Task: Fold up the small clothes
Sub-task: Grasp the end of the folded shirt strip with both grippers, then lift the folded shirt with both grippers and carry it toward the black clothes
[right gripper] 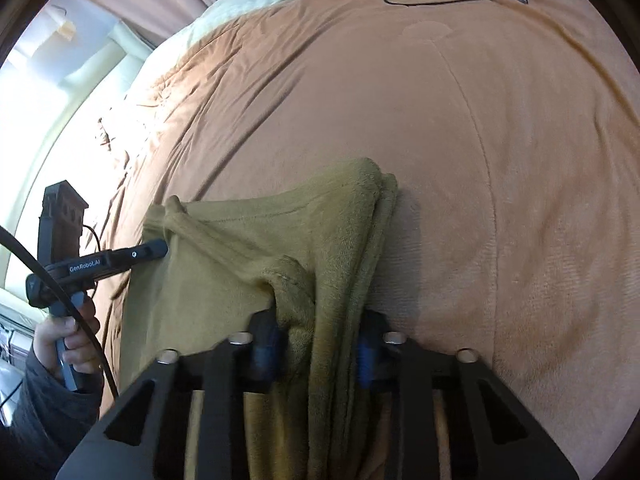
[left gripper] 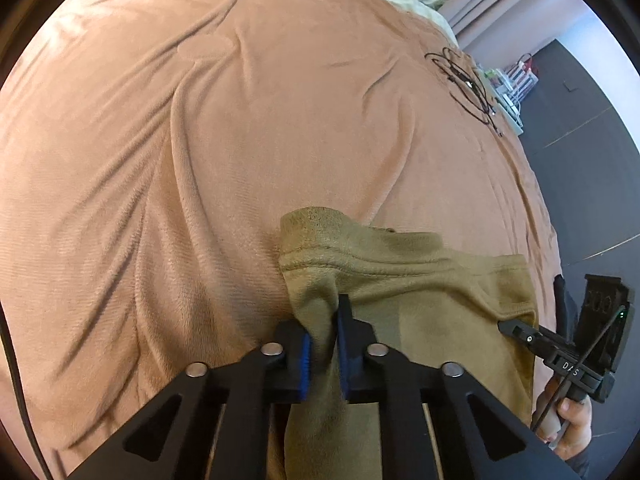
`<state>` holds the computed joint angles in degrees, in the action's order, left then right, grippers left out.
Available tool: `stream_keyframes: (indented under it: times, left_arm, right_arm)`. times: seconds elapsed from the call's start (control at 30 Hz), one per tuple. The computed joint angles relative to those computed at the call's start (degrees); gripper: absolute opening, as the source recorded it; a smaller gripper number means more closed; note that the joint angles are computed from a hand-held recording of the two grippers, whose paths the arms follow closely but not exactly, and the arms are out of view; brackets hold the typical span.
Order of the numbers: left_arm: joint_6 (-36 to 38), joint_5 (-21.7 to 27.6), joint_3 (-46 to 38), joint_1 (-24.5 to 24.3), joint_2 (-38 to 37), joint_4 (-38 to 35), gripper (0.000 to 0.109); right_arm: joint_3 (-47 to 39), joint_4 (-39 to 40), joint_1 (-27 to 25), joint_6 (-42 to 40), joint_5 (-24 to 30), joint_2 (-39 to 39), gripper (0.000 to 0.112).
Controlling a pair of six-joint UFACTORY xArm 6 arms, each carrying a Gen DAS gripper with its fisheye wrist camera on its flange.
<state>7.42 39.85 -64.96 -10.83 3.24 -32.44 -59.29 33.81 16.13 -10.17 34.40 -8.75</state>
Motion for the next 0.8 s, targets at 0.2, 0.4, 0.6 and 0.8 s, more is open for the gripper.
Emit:
stream_keyframes:
  times: [0.2, 0.4, 0.6, 0.8]
  left_arm:
    - [0.6, 0.5, 1.1, -0.3, -5.5, 0.1, 0.008]
    - [-0.8, 1.3, 2.4, -0.9, -12.0, 2.0, 0.008]
    - [-1.2, 1.8, 3.7, -1.9, -18.8, 2.1, 0.007]
    - [-1.3, 2.9, 2.9, -3.5, -24.8, 2.3, 0.007]
  right_arm:
    - [2.2, -3.4, 2.0, 2.1, -2.3, -4.9, 0.013]
    - [6.7, -5.4, 3.8, 4.5, -4.1, -12.6, 0.013]
    - [11.6, -14.0, 5.0, 11.9, -2.5, -23.9, 0.012]
    - [15.3, -23.6, 7.3, 21.1, 1.1, -37.1, 0.012]
